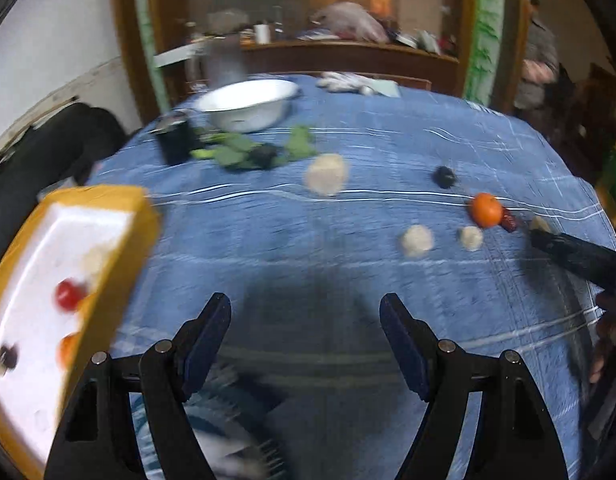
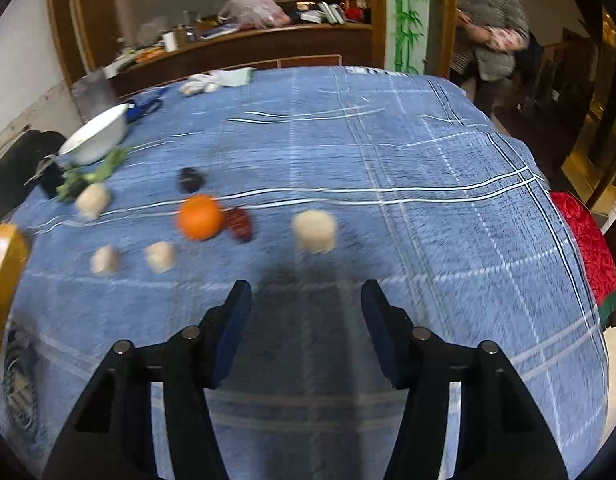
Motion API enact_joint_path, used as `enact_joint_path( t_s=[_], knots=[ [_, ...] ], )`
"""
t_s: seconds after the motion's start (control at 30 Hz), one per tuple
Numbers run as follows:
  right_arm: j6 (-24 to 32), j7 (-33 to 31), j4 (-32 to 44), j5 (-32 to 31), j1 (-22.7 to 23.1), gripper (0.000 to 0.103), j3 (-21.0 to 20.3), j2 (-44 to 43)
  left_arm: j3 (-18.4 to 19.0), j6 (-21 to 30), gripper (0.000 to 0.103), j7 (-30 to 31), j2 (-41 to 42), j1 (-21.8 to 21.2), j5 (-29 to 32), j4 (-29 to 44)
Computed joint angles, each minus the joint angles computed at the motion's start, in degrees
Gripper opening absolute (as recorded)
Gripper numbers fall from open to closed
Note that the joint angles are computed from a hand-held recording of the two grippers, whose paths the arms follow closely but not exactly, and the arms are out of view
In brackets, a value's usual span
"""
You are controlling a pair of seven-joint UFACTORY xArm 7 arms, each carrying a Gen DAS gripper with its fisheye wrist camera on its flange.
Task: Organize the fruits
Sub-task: 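Grasp a small beige cake with the left tool while the right tool grasps a beige round cake, then carry both beige cakes over the tray with both tools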
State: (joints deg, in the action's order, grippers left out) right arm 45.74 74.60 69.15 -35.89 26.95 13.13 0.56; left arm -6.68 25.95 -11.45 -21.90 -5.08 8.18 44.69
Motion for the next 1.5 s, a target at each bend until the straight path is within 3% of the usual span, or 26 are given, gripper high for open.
enact_joint_path(
  t_s=[0.2, 0.23, 0.27, 0.3, 0.4, 0.47, 0.77, 1.1, 1.5],
  knots=[
    [-0.53, -4.34, 4.39, 0.14, -0.55, 0.051, -2.05, 5.52, -3.29, -1.81, 0.077, -5.61, 9.82, -0.97, 3.86, 7.28],
    [-0.25, -4.84, 5.26, 0.30, -0.35, 0.046, -2.40, 6.20, -3.83, -1.86, 0.074, -7.37, 11.21, -0.92, 5.81, 8.32],
    [-1.49, -5.21, 5.21, 0.59, -0.32, 0.038, -2.78, 6.33, -4.48, -1.33, 0.070, -9.61, 12.88, -0.72, 8.79, 9.60],
    [-0.69, -4.99, 5.88, -0.15, 0.09, 0.030, -3.08, 6.90, -4.27, -0.23, 0.053, -10.04, 14.17, -1.28, 9.97, 10.62],
    [-1.58, -4.81, 5.21, -0.09, 0.49, 0.029, -3.69, 6.51, -2.65, -1.12, 0.024, -8.84, 14.58, -3.38, 9.30, 10.68],
    [-3.34, -4.39, 4.01, 0.31, 0.20, 0.029, -3.95, 5.79, -3.07, -0.50, 0.023, -11.54, 14.38, -3.41, 13.47, 10.69],
    [-7.85, -3.58, 1.63, 0.89, -1.00, 0.029, -3.79, 4.34, -1.51, 0.43, 0.023, -5.69, 5.33, -4.95, 7.57, 3.90],
    [0.20, -1.03, -0.05, -1.97, 1.45, 0.029, -0.11, -1.13, -0.34, 0.90, 0.023, 1.23, -6.19, -5.04, 0.14, -4.63],
    [9.65, 5.32, 1.76, -4.84, 5.42, 0.029, 5.64, -2.75, 0.58, 1.45, 0.023, 4.87, -15.74, -3.40, -3.57, -10.88]
  ],
)
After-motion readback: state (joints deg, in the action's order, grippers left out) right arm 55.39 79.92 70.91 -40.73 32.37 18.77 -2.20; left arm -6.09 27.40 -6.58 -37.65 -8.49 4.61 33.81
